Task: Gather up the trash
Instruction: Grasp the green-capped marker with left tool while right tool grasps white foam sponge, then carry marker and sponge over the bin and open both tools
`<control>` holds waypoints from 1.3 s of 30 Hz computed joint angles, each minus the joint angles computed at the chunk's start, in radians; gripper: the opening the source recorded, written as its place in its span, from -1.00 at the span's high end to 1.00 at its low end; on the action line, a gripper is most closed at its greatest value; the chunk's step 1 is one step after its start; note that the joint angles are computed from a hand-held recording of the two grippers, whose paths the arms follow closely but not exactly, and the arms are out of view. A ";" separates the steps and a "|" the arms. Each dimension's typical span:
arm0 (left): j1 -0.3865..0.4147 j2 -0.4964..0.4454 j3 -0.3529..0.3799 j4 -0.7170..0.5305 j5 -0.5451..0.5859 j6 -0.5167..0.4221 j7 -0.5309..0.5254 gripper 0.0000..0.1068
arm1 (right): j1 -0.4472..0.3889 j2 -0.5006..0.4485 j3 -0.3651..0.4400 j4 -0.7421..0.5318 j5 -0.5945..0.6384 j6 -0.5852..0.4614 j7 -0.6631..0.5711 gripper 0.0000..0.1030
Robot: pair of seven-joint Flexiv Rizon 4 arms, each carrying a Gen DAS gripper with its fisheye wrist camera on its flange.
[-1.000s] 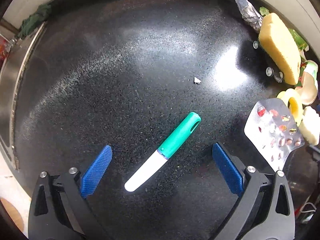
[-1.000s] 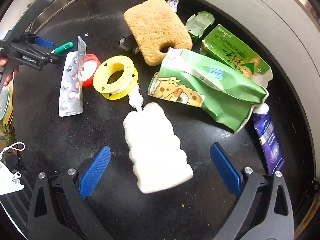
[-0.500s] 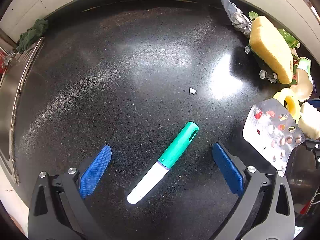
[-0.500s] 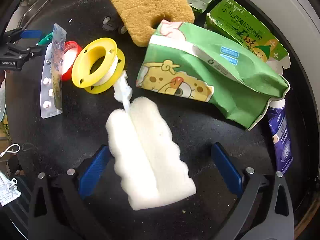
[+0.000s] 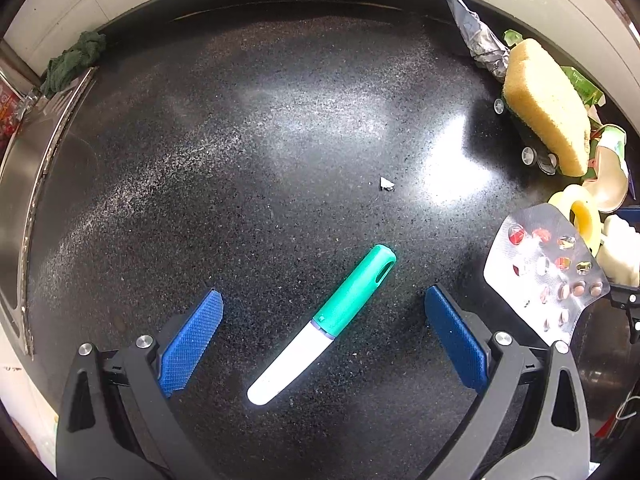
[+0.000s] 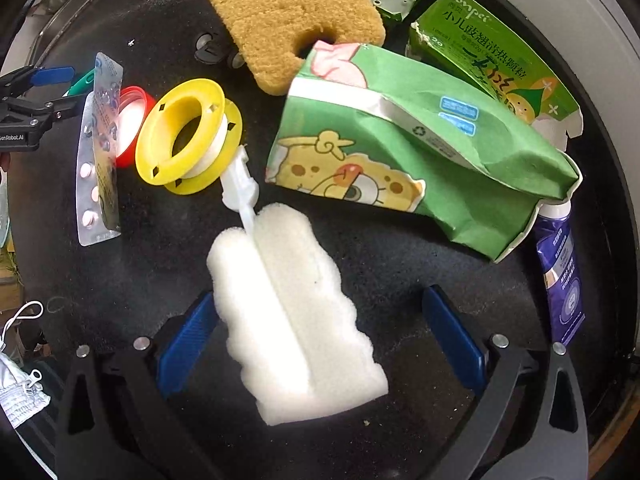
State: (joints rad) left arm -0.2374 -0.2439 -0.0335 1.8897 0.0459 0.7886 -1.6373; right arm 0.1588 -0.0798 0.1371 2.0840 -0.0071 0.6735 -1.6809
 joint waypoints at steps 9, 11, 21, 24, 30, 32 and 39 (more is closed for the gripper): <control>0.000 -0.022 -0.001 -0.061 -0.006 -0.101 -0.024 -0.83 | -0.016 0.084 -0.001 0.101 0.032 0.080 -0.048 -0.91; -0.003 -0.020 -0.009 -0.063 -0.008 -0.112 0.002 -0.73 | -0.014 0.100 0.000 0.115 0.034 0.075 -0.051 -0.90; 0.006 0.040 -0.010 -0.049 -0.068 -0.123 0.002 0.77 | -0.009 0.297 -0.008 0.202 0.066 0.097 0.010 0.61; 0.011 0.090 -0.003 -0.013 -0.069 -0.119 -0.014 0.76 | -0.008 0.349 -0.016 0.204 0.077 0.105 0.024 0.61; 0.037 0.207 0.013 0.052 -0.041 -0.122 -0.068 0.76 | 0.034 0.365 -0.055 0.107 0.203 0.076 0.027 0.61; 0.047 0.264 0.020 0.093 -0.024 -0.127 -0.103 0.76 | 0.062 0.348 -0.047 0.070 0.243 0.066 0.016 0.61; 0.123 0.529 0.063 0.297 0.000 -0.175 -0.205 0.76 | 0.194 0.234 0.042 -0.065 0.333 0.021 -0.037 0.61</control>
State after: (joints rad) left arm -0.1142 0.2848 0.0295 2.1868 0.0455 0.6132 -1.8424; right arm 0.3529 0.1546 0.1787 2.0195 0.3257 0.6948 -1.7183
